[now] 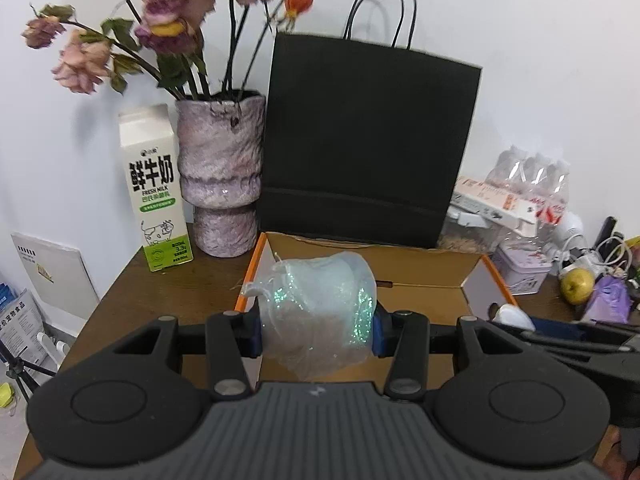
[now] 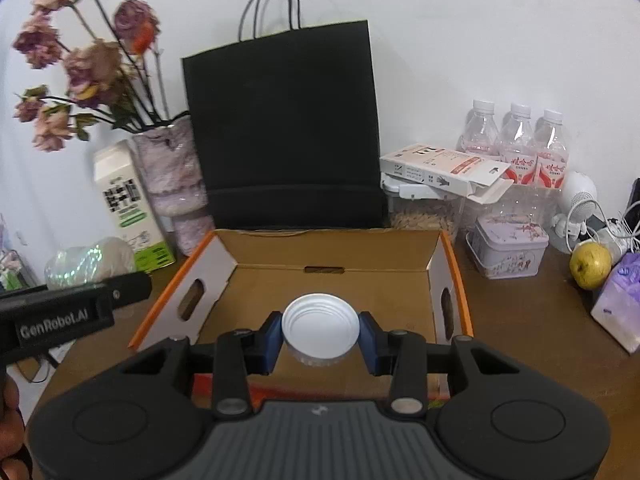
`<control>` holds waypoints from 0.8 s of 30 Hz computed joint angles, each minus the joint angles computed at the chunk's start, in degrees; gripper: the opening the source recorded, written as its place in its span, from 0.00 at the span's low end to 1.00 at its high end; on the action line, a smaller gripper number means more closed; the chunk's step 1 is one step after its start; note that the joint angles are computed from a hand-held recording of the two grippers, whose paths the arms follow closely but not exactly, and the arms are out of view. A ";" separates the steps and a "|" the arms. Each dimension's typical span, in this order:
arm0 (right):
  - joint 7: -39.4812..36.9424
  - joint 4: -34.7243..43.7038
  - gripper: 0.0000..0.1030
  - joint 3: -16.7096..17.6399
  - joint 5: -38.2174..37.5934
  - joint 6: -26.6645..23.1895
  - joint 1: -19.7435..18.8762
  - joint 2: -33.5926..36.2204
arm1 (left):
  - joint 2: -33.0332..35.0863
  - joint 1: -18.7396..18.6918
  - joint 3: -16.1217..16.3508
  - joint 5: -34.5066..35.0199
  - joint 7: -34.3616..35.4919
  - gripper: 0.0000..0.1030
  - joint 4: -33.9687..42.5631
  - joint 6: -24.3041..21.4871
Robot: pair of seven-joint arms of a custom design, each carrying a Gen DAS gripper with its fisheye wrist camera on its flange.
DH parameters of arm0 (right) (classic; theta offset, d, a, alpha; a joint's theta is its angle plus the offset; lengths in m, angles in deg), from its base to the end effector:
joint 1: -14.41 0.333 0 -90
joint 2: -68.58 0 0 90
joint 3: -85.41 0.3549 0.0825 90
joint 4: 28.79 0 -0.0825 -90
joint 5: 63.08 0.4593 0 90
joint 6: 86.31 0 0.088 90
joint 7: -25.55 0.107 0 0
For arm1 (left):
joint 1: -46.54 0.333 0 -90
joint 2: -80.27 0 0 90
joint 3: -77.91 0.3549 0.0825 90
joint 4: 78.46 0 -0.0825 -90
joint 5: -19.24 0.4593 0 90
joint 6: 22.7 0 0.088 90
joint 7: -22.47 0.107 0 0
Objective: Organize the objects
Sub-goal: 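Carry the plastic bag and white cap with both tools over the cardboard box, then open both tools to drop the bag and cap into the box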
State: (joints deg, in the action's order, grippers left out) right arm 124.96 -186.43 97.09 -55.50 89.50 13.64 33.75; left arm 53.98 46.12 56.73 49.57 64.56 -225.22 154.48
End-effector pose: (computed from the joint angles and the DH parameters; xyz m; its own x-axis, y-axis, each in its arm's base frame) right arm 0.4289 0.0750 0.4931 -0.0179 -0.9920 -0.1249 -0.6090 0.1099 -0.7855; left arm 0.4396 -0.2314 0.5087 -0.1481 -0.9857 0.0805 -0.5600 0.0165 -0.8283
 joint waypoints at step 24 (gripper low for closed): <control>7.94 11.83 0.38 -0.07 -13.94 -2.49 -5.98 19.35 | 20.22 -0.20 0.13 23.42 -15.81 0.50 15.77 -6.98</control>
